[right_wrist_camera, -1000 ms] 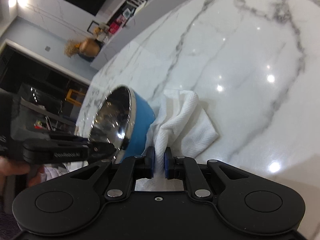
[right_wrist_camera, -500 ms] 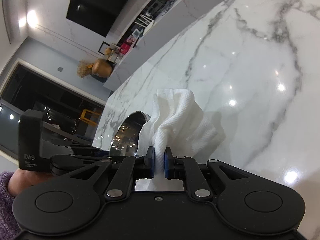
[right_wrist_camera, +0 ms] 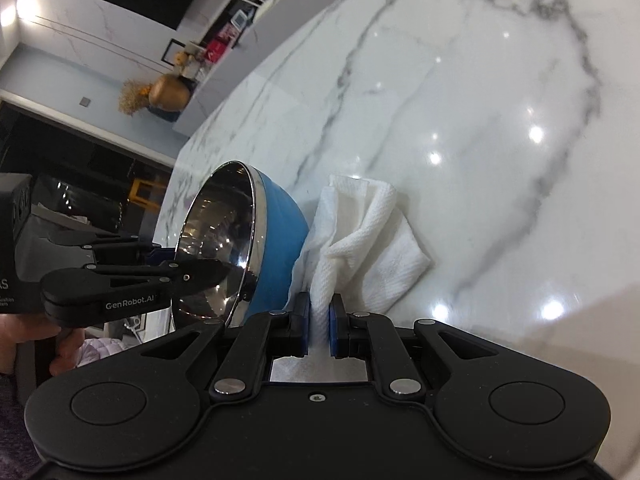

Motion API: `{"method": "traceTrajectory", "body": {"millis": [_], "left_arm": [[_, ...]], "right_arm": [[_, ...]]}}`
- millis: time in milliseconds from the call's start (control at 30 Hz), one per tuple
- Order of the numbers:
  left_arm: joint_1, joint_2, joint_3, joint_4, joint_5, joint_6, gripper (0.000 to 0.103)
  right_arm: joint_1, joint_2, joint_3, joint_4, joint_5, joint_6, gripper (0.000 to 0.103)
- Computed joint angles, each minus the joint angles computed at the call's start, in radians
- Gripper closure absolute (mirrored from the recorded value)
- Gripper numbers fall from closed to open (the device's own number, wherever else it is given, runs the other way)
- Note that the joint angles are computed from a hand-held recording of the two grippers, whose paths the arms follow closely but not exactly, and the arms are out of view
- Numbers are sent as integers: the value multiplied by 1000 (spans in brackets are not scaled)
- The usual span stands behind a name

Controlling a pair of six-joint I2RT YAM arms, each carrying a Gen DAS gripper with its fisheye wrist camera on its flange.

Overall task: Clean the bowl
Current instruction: 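Wipe around the bowl's outer wall with the cloth in the right tool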

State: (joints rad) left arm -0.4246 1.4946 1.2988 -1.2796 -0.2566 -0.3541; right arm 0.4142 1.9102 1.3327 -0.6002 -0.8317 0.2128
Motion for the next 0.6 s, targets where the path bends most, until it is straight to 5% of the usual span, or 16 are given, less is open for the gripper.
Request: {"method": "traceTrajectory", "body": {"millis": [233,467,600], "left_arm": [[14,-25,-28,38,28,5,85],[74,-68,-49,21,136,-245,67],[90,-107,-88,37,198,-311,66]], "right_arm": [[5,11,7,-11,15,-4,94],[-44,-26,-67,119,-18,81,94],[-55,-51,-123,232,-18,157,94]]}}
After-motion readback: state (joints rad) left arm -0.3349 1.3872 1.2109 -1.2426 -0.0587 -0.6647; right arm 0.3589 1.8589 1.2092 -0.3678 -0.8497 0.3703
